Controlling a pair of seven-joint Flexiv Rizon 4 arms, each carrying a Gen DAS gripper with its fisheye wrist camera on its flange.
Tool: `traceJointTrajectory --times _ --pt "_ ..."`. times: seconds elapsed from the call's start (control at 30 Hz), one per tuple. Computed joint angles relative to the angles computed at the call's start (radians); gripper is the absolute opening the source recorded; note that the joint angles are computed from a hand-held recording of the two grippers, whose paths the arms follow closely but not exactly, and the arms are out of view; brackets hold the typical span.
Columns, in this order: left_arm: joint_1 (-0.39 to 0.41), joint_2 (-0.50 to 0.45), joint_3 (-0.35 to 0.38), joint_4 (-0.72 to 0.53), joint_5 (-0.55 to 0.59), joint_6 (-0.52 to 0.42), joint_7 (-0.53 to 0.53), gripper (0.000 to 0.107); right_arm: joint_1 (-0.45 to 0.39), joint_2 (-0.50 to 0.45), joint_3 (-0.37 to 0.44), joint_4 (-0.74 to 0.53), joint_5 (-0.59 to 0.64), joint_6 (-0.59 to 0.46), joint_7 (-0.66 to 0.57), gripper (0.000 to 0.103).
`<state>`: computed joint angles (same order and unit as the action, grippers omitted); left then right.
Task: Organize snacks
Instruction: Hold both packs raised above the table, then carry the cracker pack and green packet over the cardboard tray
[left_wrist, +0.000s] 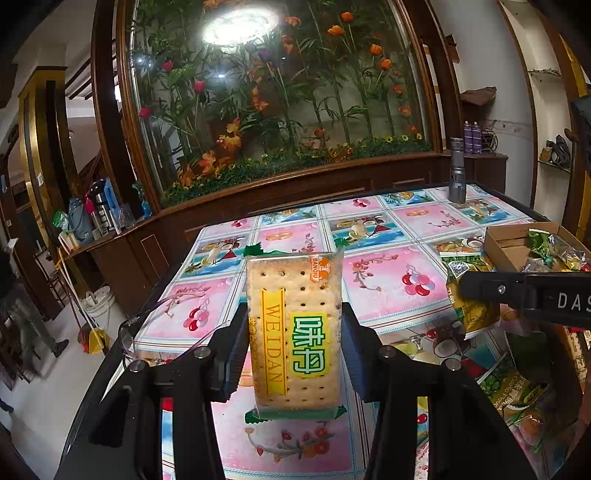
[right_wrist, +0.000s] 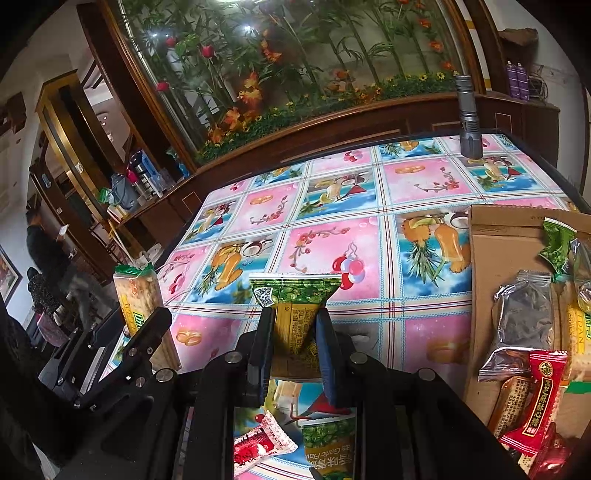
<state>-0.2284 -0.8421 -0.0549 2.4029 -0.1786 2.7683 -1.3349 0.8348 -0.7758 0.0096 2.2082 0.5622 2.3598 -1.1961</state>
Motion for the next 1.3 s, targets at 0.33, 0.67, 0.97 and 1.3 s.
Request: traceJointTrajectory --times 0.33,0.67,0.97,1.3 --pt "-0.008 -0.002 0.0 -0.001 -0.008 0.006 0.003 0.045 -0.007 0.014 0.008 0.014 0.008 0.021 -0.003 0.024" --pt "0.022 0.006 -0.009 0.005 0.054 -0.004 -0.017 0.045 -0.047 0.081 0.018 0.128 0.089 0.121 -0.043 0.024" --pt "0.094 0.044 -0.066 0.016 0.236 -0.088 -0.075 0.045 -0.329 0.02 0.09 0.258 -0.008 0.317 0.192 0.023" --pt "0.105 0.102 -0.274 -0.077 0.483 -0.38 -0.204 0.045 -0.388 0.016 0.066 0.315 -0.058 0.366 0.273 0.023"
